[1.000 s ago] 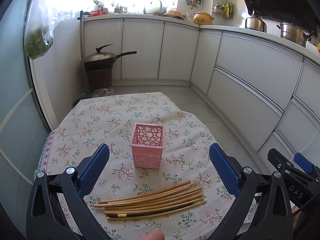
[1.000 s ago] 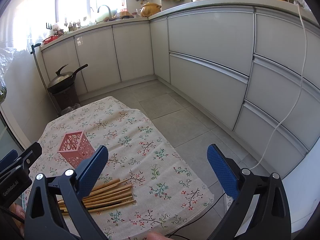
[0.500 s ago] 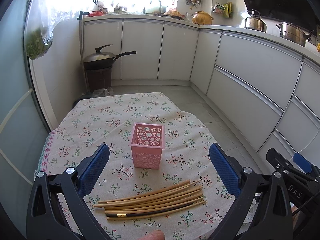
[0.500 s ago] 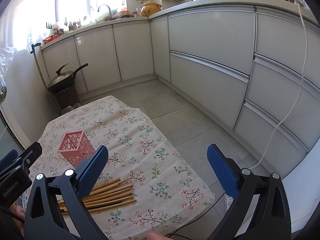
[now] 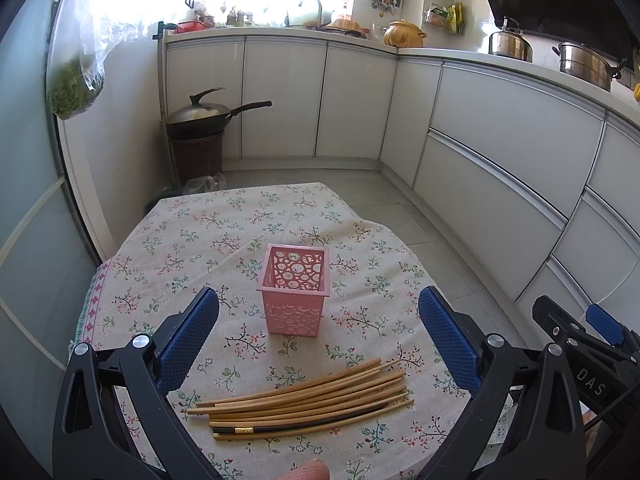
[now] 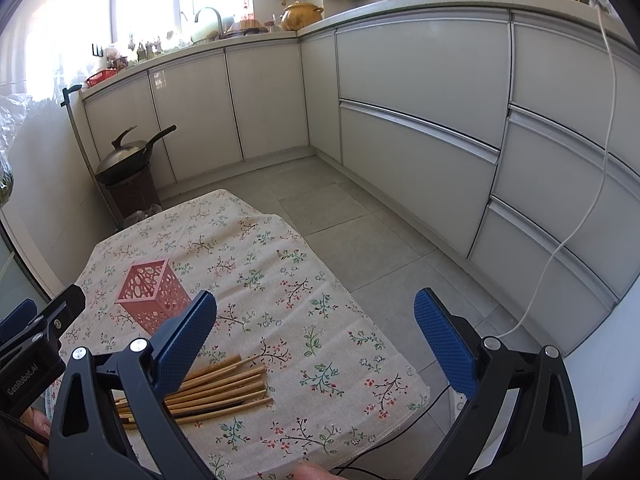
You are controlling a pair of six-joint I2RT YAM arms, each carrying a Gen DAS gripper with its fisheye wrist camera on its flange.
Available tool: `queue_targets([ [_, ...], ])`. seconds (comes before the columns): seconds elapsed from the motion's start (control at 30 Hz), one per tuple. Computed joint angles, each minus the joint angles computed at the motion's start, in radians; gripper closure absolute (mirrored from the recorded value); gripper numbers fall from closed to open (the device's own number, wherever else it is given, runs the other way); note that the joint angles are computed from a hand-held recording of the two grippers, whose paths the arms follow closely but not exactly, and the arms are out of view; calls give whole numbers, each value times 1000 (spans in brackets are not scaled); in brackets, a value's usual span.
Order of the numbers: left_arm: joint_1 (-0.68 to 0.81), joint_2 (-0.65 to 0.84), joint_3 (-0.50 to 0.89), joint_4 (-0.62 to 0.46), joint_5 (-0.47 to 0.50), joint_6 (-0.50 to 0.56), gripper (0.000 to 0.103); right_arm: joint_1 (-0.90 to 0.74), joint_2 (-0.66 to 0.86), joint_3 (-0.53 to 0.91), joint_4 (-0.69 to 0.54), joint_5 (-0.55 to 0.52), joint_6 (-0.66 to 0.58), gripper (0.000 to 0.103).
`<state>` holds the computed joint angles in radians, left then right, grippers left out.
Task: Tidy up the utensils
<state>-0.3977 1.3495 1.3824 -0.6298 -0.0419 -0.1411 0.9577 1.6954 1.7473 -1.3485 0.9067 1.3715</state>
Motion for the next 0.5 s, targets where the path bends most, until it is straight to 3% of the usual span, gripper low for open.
queue_targets([
  [0.5,-2,0,-1,0,-3,-2,7,-11,-10,-8,12,-15,-16,7],
])
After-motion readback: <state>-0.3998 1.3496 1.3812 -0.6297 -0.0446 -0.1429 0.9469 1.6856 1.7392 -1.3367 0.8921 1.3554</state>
